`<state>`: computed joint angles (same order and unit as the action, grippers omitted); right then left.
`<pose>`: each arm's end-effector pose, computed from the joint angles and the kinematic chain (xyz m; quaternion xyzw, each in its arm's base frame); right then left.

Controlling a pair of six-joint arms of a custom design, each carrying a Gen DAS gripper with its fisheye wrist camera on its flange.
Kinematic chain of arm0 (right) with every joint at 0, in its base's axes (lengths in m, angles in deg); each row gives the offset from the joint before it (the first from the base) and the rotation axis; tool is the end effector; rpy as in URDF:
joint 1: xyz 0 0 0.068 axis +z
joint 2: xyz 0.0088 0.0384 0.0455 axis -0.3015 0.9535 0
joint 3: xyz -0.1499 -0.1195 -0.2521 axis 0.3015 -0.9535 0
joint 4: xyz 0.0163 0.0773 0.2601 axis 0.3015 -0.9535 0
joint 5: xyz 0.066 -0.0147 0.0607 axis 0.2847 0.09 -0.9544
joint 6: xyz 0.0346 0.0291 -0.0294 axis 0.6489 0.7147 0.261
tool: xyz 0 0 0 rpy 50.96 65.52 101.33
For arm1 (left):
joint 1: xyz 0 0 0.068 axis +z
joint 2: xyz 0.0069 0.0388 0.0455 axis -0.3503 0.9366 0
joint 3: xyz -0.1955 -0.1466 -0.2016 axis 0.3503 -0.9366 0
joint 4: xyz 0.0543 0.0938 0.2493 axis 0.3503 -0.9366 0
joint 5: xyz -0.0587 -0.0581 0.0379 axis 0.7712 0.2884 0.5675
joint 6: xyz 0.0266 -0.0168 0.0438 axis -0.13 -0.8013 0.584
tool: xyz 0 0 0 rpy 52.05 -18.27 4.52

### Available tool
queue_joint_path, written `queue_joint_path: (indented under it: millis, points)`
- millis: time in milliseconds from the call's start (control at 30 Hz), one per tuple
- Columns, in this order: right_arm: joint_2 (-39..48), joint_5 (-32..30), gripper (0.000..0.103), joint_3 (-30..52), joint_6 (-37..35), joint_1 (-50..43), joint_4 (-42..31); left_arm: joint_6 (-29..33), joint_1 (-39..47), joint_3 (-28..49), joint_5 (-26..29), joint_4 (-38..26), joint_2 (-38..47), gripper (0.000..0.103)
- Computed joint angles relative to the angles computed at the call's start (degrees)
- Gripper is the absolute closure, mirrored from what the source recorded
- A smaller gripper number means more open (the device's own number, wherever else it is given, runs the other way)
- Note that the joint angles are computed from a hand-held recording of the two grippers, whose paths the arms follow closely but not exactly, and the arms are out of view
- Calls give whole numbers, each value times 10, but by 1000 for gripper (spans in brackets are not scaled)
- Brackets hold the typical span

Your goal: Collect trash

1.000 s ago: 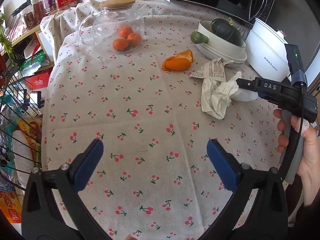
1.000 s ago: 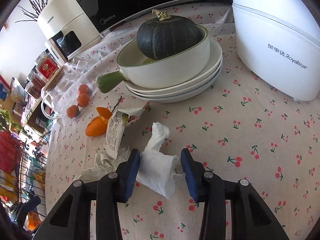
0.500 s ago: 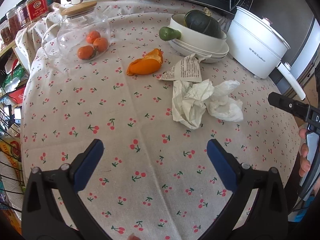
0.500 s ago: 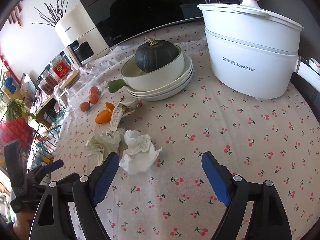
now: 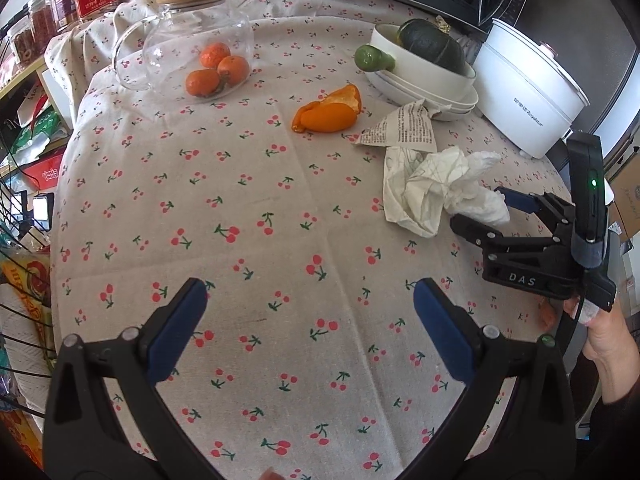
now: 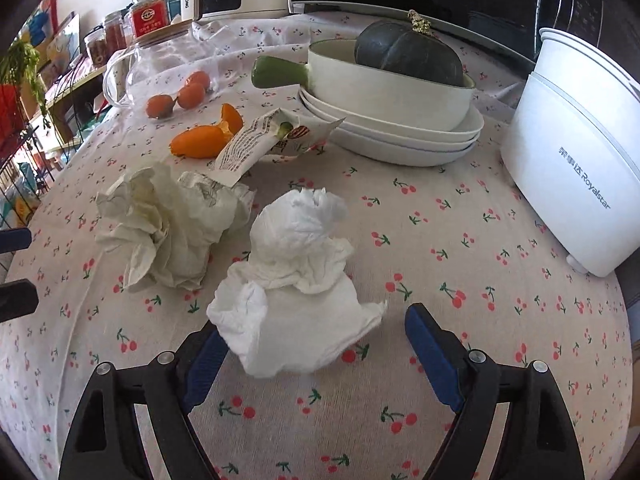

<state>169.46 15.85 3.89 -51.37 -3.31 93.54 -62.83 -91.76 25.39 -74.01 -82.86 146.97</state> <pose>0.2303 0.0670 0.0439 -0.3372 0.8851 0.0856 0.3093 0.1109 -0.2726 0.1051 -0.1330 0.9550 -0.0308 0.2633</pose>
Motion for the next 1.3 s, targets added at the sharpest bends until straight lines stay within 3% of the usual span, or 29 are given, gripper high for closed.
queue_joint_path:
  millis: [133,200,300,433,467,767,967,1100,1167,1200,1233,1267,1300]
  points:
    - [3,-24,16,39,7,7,-35,12,2,-2,2,7,6,0]
    - [4,-30,23,53,7,11,-47,17,4,-1,6,9,12,0]
    - [-1,-54,38,64,4,12,-61,17,8,-2,12,14,20,0]
    - [-8,-76,73,66,2,7,-78,17,11,1,17,25,27,0]
    - [-11,-85,76,70,-4,-1,-95,17,12,2,17,28,29,0]
    - [-81,-185,89,43,-67,-124,-181,65,41,54,9,53,73,1]
    - [-141,-238,90,37,-158,-232,-281,113,69,88,-16,81,103,9]
    - [-141,-256,90,51,-212,-295,-338,145,86,113,-19,99,123,20]
    - [-139,-259,89,59,-233,-317,-360,153,95,124,-8,103,134,29]
    - [-137,-258,87,62,-236,-325,-370,156,98,125,0,113,138,40]
    - [-135,-262,70,68,-243,-335,-386,156,101,124,10,121,140,52]
    - [-131,-264,33,71,-240,-338,-391,156,103,122,17,129,140,57]
    - [-129,-266,16,72,-233,-339,-391,151,102,122,16,128,140,60]
